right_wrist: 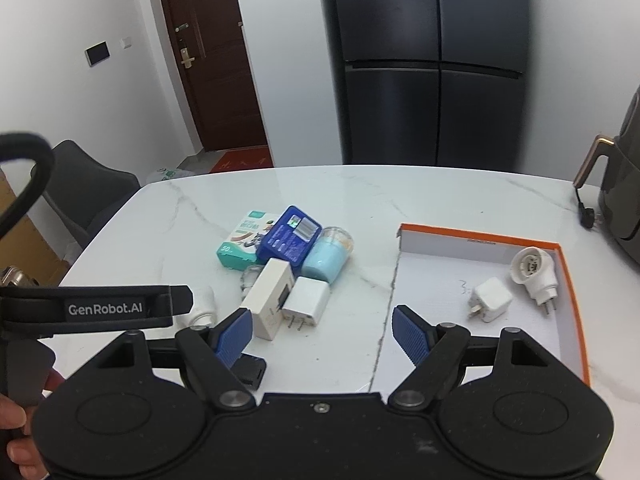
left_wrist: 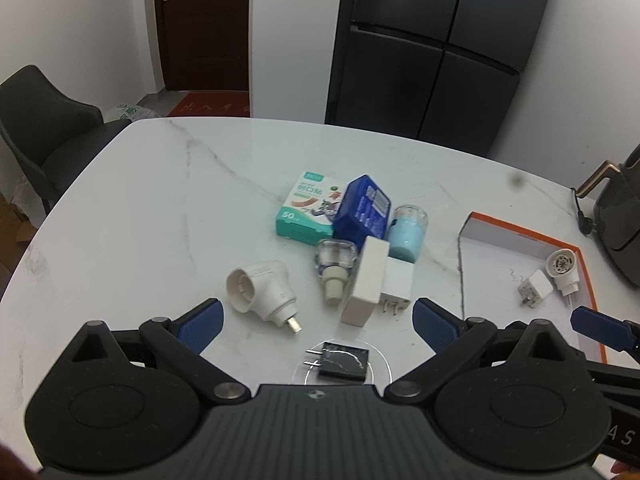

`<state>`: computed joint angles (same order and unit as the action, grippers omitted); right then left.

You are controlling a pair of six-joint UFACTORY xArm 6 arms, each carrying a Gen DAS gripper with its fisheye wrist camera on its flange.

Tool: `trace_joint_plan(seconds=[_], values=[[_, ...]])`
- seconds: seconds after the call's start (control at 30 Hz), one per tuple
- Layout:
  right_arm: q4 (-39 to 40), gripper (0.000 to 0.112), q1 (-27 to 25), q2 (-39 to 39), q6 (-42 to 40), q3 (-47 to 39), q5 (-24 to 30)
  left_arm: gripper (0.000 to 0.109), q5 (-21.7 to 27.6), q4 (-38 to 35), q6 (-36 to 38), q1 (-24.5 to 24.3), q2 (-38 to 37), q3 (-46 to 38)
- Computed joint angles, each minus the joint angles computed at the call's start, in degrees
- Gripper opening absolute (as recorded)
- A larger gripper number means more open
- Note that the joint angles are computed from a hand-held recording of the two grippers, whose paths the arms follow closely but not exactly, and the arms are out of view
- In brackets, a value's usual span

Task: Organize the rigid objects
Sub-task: 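Move both open grippers back to the pile of adapters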

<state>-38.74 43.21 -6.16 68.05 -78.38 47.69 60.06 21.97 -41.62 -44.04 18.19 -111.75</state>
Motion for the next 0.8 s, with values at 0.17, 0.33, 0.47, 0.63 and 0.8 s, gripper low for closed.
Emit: trace_joint_plan(seconds=[0.17,0.33,0.47,0.63,0.8], values=[[1.1,0.091,0.2,2.1,-1.1,-1.6,-0.6,0.103,-0.6,-0.4,-0.1,1.4,-1.3,2.5],[2.9,0.091,0.2,4.0,-1.8,-2.3,-1.3,0.103,-1.3,-1.1,-0.7,3.3,-3.2,6.6],[4.6,0.091,0.1,5.5,-1.9,-2.5,-1.8,0.103,-1.6,-2.1,-0.5,4.8,-4.0,9.5],[6.4,0.091,0.0,7.1,-1.6,-2.7,-2.5,0.103,-1.7,-4.2,0.4,6.4,-3.1,10.6],[8.2,0.091,-0.4,8.4,-1.9,-2.6,-3.6,0.103,-4.9,-6.3,3.8,7.7,-0.3,9.8]])
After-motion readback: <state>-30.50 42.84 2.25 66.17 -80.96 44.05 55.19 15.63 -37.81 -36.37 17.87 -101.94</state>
